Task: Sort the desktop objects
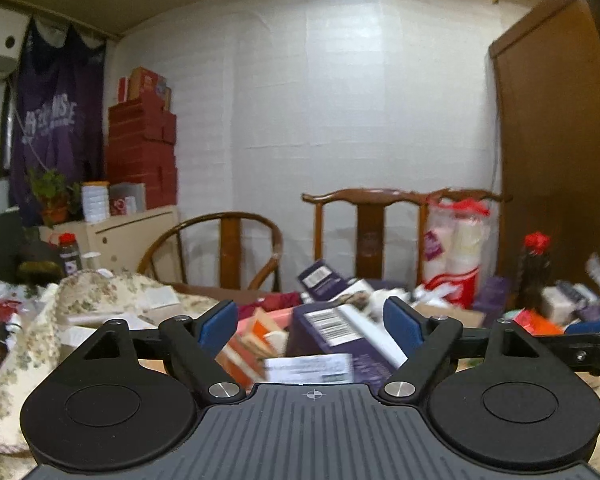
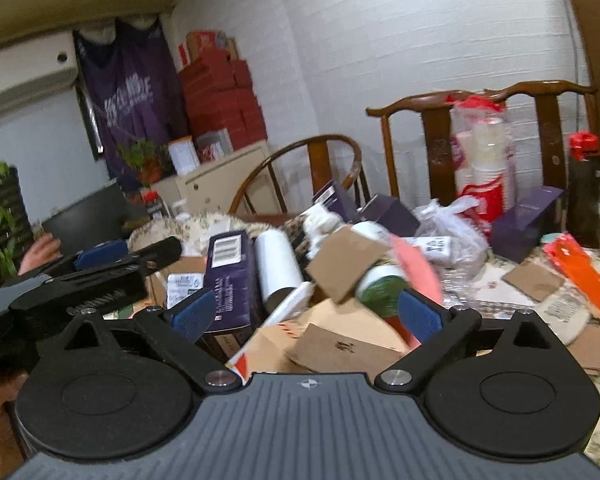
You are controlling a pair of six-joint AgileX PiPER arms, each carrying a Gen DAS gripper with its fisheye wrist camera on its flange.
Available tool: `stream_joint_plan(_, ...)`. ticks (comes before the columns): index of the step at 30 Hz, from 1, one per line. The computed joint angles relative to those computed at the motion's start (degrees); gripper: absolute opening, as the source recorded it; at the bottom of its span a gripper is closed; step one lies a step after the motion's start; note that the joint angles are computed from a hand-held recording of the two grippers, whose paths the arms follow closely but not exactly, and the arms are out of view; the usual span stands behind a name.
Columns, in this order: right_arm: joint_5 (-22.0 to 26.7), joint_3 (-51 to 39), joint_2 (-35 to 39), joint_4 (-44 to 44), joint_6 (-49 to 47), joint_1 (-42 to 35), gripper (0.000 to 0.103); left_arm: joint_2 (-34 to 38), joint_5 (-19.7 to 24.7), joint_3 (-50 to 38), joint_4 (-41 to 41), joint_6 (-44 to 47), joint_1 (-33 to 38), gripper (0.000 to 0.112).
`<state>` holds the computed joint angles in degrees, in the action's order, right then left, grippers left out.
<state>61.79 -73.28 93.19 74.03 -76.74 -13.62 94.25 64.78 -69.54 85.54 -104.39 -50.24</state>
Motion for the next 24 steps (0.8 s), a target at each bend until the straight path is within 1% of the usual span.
stream_joint_plan(4,4.43,-1.62,2.04,-0.23,-1.76,-8.01,0.098,0.93,-2.0,-2.19,0.02,0.91,-4.1,0.088)
stream_joint_plan(6,4.66,-2.59,3.66,-1.26,-3.18,-12.23,0.098,3.36,-3.66,-4.69,0.22,1.73,-6.25,0.089)
stream_joint_plan(9,1.86,-4.38,7.07,-4.05,-5.51,-16.57,0.098,7.45,-9.15,-8.42,0.66,1.37,-8.3,0.09)
stream_joint_plan(12,-1.9,-6.67,11.22,-7.64,-6.2,-19.15,0.098,13.65,-15.14,-14.77,-0.81,4.29,-9.06,0.09)
stream_joint_plan(15,-5.91,-7.95,14.83,-9.89,-7.05,-20.32,0.098,21.21,-19.28,-23.14,-5.1,9.85,-8.73,0.09)
stream_joint_plan(17,-8.85,-8.55,16.59,-10.9,-8.19,-20.25,0.098,26.15,-22.0,-29.17,-10.28,14.46,-7.59,0.09)
stream_joint_plan(19,-10.93,-10.18,18.63,-12.3,-6.19,-20.1,0.098,30.16,-22.89,-32.86,-12.63,16.65,-6.98,0.09)
stream_joint_plan(22,-11.46,-16.66,23.19,-17.19,4.24,-19.55,0.098,35.3,-23.12,-38.4,-16.14,21.1,-5.52,0.09)
stream_joint_plan(24,-9.64,-21.85,26.6,-19.05,10.48,-19.12,0.098,37.13,-24.36,-39.83,-16.82,21.81,-4.44,0.09)
